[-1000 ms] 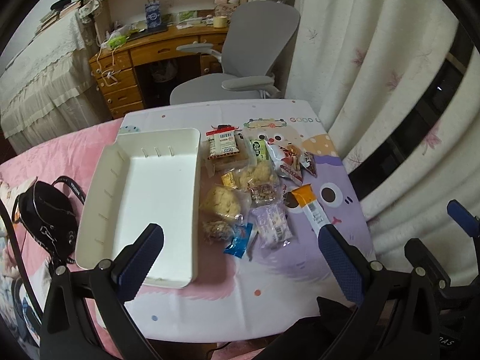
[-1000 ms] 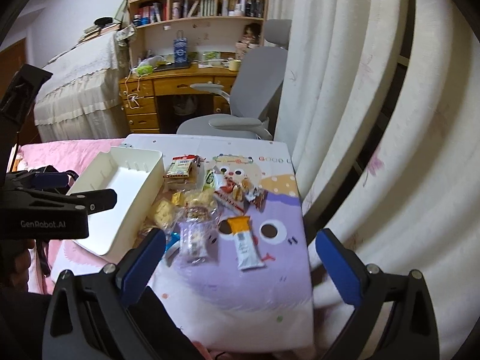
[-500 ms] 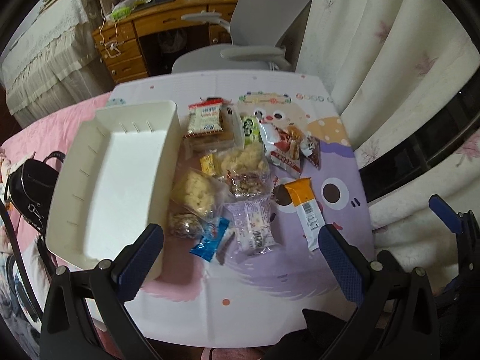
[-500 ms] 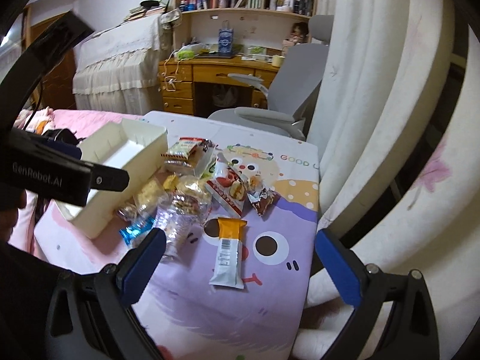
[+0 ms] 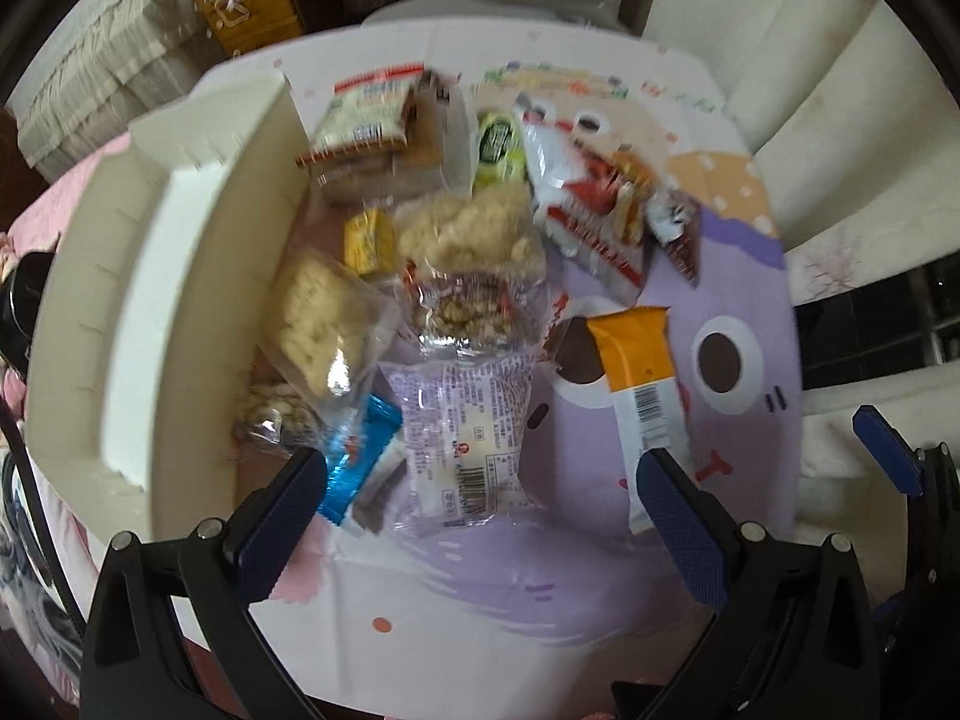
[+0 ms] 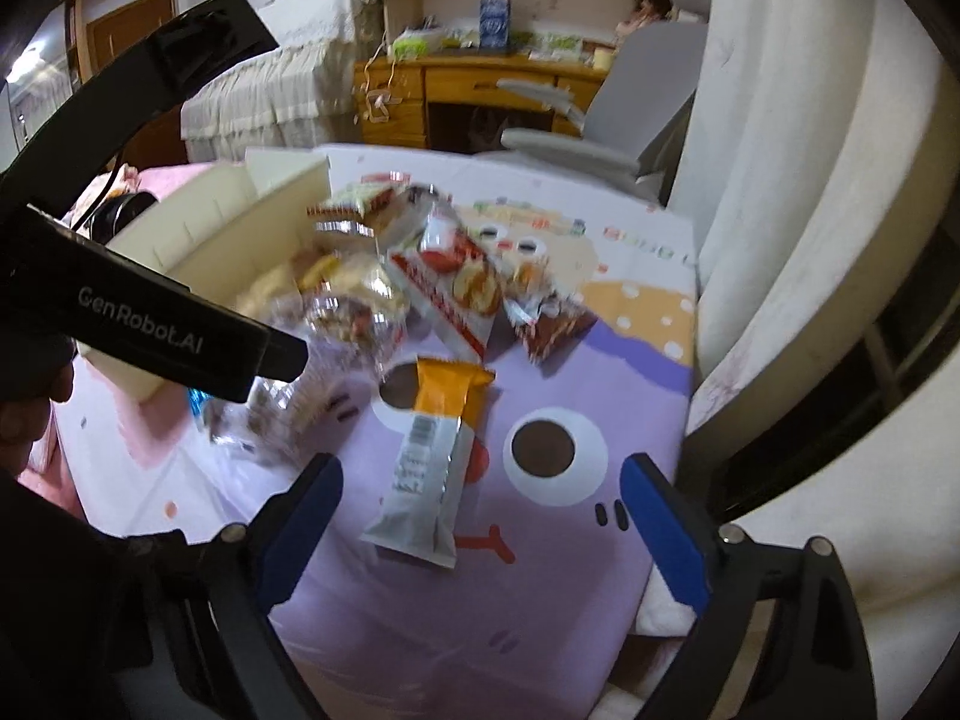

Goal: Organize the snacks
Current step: 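Grasp the purple-white bread bag with left tool while right tool grasps the orange-white bar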

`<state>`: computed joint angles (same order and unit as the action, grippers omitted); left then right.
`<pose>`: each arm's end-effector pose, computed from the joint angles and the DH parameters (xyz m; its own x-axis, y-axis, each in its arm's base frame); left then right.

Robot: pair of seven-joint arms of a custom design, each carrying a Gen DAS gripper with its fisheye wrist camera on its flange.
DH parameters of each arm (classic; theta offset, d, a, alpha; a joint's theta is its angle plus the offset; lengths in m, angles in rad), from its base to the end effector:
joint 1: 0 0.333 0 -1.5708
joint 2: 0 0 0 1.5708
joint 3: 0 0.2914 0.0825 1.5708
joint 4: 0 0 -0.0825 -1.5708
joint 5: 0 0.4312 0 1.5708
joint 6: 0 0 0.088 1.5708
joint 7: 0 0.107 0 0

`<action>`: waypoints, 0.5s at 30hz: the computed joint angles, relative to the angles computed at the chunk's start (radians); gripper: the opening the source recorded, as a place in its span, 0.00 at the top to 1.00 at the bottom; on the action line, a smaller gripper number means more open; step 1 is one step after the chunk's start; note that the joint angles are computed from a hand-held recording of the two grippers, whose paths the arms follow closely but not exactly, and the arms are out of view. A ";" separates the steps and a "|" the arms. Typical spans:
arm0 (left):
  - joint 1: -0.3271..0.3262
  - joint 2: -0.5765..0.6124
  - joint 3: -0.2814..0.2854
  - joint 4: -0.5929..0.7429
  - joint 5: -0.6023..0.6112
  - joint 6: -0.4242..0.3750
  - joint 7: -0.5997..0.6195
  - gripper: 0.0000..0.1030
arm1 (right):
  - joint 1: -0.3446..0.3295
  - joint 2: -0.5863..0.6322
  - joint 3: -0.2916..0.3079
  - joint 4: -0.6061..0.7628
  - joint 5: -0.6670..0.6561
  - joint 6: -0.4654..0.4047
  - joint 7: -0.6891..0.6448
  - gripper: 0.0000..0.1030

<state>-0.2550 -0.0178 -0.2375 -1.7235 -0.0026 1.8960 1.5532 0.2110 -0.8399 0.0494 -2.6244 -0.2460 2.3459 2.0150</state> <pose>0.5479 -0.2953 0.5608 -0.4572 -0.8894 0.0017 -0.8735 0.4487 -0.1887 0.3956 0.1024 0.5346 -0.0767 -0.9966 0.0300 -0.8181 0.0457 -0.5732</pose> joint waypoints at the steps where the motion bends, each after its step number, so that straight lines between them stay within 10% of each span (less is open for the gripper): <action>1: -0.002 0.017 -0.003 0.006 0.013 -0.008 -0.018 0.01 | 0.002 0.007 -0.008 -0.004 0.003 0.003 -0.009 0.10; 15: -0.041 0.112 -0.002 0.023 0.118 -0.040 -0.098 0.18 | 0.027 0.126 -0.059 0.010 0.100 0.005 -0.144 0.32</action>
<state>-0.2959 0.0940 -0.2399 -1.7003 0.1156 1.8561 1.4556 0.2378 -0.7137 -0.0100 -2.6145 -0.1463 2.3505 1.8706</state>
